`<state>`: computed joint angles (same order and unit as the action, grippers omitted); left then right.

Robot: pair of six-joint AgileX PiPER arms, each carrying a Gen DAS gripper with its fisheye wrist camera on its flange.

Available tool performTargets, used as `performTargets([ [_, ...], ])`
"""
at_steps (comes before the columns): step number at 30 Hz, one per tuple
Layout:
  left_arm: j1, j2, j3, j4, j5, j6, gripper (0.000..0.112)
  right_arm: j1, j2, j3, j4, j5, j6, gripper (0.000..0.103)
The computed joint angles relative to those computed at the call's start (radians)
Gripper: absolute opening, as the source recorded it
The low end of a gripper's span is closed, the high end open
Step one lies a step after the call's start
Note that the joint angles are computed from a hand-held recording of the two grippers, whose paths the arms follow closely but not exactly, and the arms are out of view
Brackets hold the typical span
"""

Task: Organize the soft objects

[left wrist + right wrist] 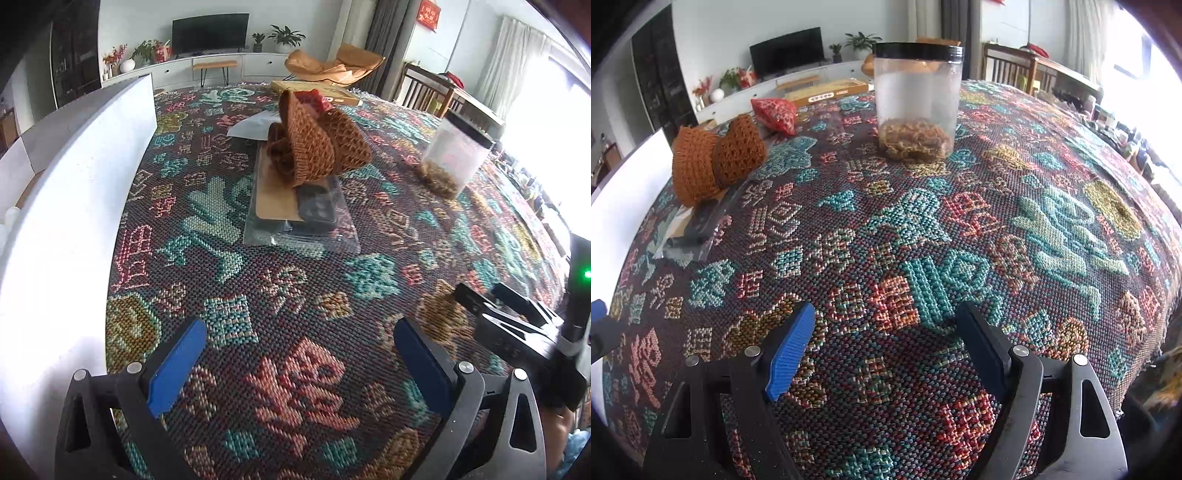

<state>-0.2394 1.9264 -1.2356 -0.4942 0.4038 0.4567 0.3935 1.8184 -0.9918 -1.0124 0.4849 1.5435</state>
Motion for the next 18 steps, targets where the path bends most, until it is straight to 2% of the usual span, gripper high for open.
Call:
performTargets([
  [4,-0.015,0.077,-0.033,0.128,-0.077,-0.110,0.101,0.000,0.008,-0.008,-0.005,0.003,0.001,0.083],
  [12,-0.053,0.097,-0.034,0.366,-0.117,-0.291,0.103,-0.004,0.009,-0.001,-0.018,-0.001,0.011,0.084],
  [18,-0.048,0.096,-0.032,0.344,-0.122,-0.273,0.103,-0.004,0.009,-0.002,-0.017,0.000,0.009,0.084],
])
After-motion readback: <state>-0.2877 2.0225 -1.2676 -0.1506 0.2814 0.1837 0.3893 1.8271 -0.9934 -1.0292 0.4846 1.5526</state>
